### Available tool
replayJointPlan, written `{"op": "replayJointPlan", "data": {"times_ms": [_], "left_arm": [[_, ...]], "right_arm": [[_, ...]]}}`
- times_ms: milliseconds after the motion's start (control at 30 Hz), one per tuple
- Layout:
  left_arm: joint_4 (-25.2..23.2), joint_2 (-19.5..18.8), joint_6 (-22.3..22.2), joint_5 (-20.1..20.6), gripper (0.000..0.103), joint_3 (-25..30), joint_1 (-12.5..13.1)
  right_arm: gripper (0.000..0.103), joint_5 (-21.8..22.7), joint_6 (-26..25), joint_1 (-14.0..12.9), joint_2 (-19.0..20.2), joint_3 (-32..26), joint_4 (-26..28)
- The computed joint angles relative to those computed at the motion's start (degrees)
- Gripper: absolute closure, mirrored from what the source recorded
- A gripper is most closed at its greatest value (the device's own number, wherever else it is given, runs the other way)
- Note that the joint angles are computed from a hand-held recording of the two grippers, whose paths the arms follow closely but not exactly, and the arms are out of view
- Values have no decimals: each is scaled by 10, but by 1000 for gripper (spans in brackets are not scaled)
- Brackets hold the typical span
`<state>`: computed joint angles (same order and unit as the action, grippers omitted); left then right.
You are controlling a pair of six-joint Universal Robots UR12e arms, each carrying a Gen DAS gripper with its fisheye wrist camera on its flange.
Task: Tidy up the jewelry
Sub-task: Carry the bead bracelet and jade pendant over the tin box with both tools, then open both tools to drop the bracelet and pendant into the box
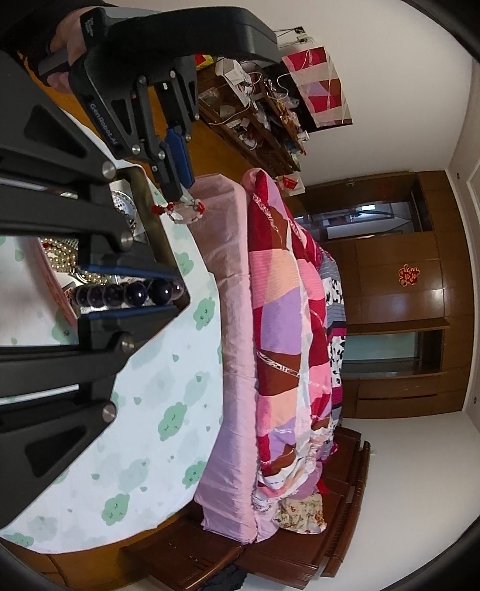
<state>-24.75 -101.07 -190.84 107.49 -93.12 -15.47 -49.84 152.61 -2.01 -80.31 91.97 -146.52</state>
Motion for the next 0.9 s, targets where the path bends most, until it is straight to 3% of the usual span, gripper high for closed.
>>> {"op": "replayJointPlan", "data": {"times_ms": [900], "left_arm": [[-48,-14,-27,-5,87,-4,9]], "right_arm": [[86,-69,-2,29,34,-18,34]]}}
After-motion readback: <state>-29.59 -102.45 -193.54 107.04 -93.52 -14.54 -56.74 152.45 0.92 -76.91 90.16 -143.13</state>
